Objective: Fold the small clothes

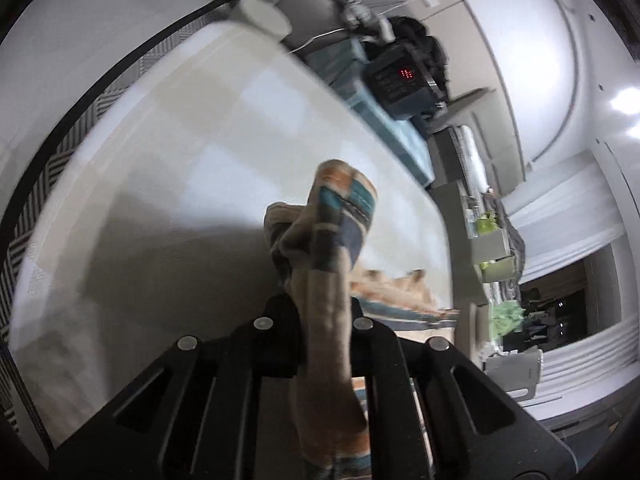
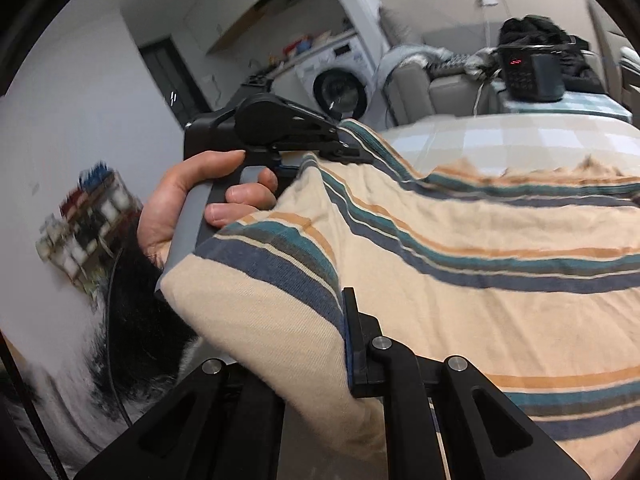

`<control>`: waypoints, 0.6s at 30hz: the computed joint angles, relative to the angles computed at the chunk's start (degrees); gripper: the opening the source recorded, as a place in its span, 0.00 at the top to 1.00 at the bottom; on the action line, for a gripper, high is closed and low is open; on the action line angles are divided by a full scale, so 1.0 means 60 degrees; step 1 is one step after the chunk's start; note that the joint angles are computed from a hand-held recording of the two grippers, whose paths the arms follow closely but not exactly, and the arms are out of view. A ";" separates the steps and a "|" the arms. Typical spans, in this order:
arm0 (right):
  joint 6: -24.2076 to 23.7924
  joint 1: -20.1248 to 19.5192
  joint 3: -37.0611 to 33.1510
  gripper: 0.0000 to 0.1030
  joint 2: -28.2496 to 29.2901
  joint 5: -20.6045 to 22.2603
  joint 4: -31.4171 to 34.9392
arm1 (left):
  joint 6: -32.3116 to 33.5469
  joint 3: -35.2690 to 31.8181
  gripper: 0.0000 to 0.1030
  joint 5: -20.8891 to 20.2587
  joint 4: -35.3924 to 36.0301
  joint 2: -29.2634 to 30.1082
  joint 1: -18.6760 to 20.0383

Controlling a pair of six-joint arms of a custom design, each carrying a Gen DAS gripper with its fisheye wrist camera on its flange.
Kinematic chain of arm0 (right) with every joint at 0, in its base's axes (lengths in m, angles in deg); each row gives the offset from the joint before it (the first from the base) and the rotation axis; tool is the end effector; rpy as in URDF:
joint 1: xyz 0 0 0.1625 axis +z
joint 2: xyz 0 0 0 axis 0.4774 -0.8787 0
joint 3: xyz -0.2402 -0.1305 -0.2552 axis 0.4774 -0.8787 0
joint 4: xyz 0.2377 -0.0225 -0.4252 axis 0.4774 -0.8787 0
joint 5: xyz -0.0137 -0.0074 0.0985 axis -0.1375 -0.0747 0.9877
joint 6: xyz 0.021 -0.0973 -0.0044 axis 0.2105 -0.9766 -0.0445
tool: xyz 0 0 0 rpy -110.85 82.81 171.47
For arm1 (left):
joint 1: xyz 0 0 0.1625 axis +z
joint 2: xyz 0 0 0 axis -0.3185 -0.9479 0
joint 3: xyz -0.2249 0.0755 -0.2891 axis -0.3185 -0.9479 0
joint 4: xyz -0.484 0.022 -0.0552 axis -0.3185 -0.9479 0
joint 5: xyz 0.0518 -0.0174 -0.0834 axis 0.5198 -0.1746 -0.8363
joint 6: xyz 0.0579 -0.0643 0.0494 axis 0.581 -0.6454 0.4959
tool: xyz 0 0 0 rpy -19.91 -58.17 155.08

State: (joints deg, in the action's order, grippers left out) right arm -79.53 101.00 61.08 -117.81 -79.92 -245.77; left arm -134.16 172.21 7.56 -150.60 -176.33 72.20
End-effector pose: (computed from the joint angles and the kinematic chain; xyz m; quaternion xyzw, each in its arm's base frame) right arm 0.3970 -0.2895 0.0734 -0.3587 0.9094 -0.2105 0.0078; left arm -0.0739 -0.4163 0.4253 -0.1686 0.9110 -0.3753 0.0273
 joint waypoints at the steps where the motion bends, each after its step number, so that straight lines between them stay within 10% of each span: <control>1: 0.0107 -0.0094 0.0201 0.93 -0.0306 0.0162 -0.0189 | -0.0028 -0.0182 0.94 0.0179 -0.0006 0.0245 -0.0295; 9: 0.1084 -0.0813 0.1993 0.93 -0.3253 0.0062 -0.1412 | 0.0083 -0.2207 0.94 0.0522 -0.0603 0.3863 -0.1921; 18: 0.1965 -0.2993 0.3625 0.92 -0.7768 0.0163 0.0117 | 0.0133 -0.5569 0.93 -0.0337 -0.0487 0.9468 -0.1991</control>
